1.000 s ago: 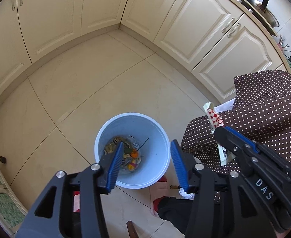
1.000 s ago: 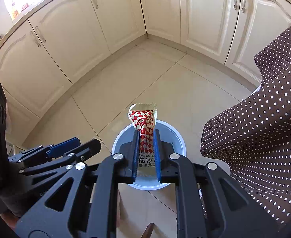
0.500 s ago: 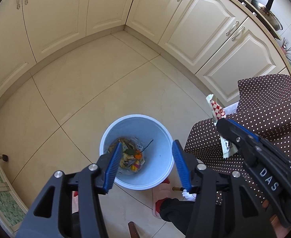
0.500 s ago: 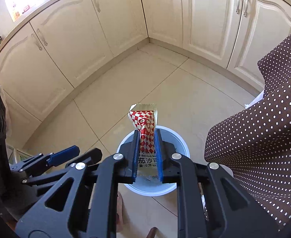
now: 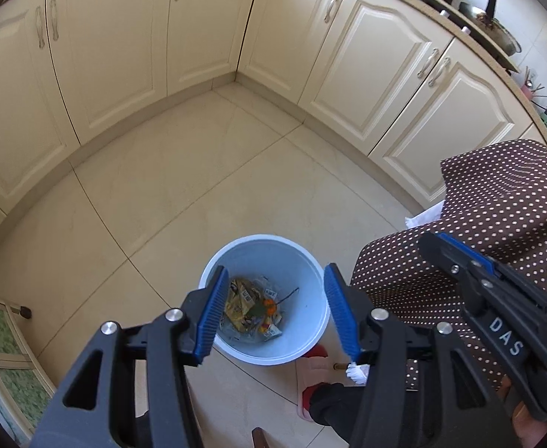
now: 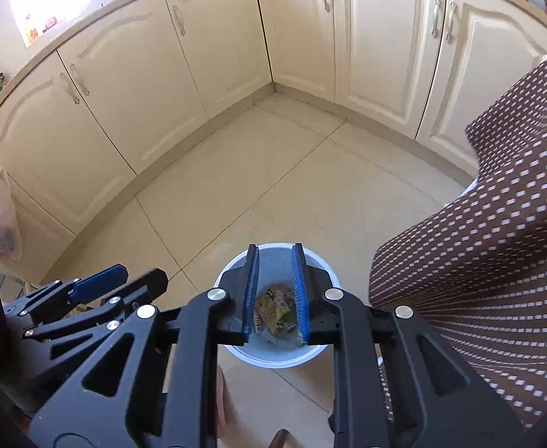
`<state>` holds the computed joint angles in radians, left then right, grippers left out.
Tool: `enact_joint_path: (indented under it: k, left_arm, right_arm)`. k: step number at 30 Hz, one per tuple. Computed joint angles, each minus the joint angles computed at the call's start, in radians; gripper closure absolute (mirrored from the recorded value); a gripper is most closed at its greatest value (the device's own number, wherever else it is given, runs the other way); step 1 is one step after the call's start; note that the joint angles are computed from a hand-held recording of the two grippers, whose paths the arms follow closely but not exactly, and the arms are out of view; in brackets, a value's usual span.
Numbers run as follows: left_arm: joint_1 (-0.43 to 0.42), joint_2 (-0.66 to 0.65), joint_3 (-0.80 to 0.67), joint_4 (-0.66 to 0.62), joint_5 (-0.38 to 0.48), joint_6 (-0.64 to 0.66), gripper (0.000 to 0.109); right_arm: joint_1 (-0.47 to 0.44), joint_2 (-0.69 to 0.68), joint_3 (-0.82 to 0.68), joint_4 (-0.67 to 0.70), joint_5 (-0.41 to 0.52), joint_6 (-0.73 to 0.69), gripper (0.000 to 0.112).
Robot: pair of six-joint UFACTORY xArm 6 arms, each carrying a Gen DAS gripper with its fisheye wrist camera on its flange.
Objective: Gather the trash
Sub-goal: 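Move both grippers back to the table toward the pink snack bag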
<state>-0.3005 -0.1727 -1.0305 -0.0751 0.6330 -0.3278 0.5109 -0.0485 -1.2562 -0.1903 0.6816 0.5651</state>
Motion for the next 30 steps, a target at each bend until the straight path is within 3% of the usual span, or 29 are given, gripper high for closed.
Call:
enact_joint_path:
  k: [9, 11, 13, 17, 24, 30]
  left_arm:
    - [-0.145, -0.088, -0.098, 0.154, 0.04, -0.106, 0.052]
    - [-0.193, -0.089, -0.142, 0.188, 0.056, -0.123, 0.05]
    - [-0.251, -0.081, -0.197, 0.238, 0.079, -0.139, 0.05]
    - [-0.354, -0.045, -0.304, 0.278, 0.11, -0.151, 0.046]
    - [-0.538, 0.14, -0.587, 0.291, 0.193, -0.11, 0.038]
    - [-0.633, 0.346, -0.851, 0.3, 0.296, -0.097, 0.038]
  right_arm:
    - [-0.044, -0.294, 0.109, -0.116, 0.045, 0.025, 0.092]
    - [-0.065, -0.369, 0.126, -0.14, 0.065, 0.035, 0.086]
    - [-0.088, -0.443, 0.141, -0.172, 0.091, 0.047, 0.066]
    - [-0.169, -0.609, 0.191, -0.21, 0.137, 0.03, 0.063]
    - [-0.458, -0.827, 0.278, -0.089, 0.174, -0.128, 0.061]
    - [-0.842, -0.868, 0.312, 0.197, 0.226, -0.415, 0.053]
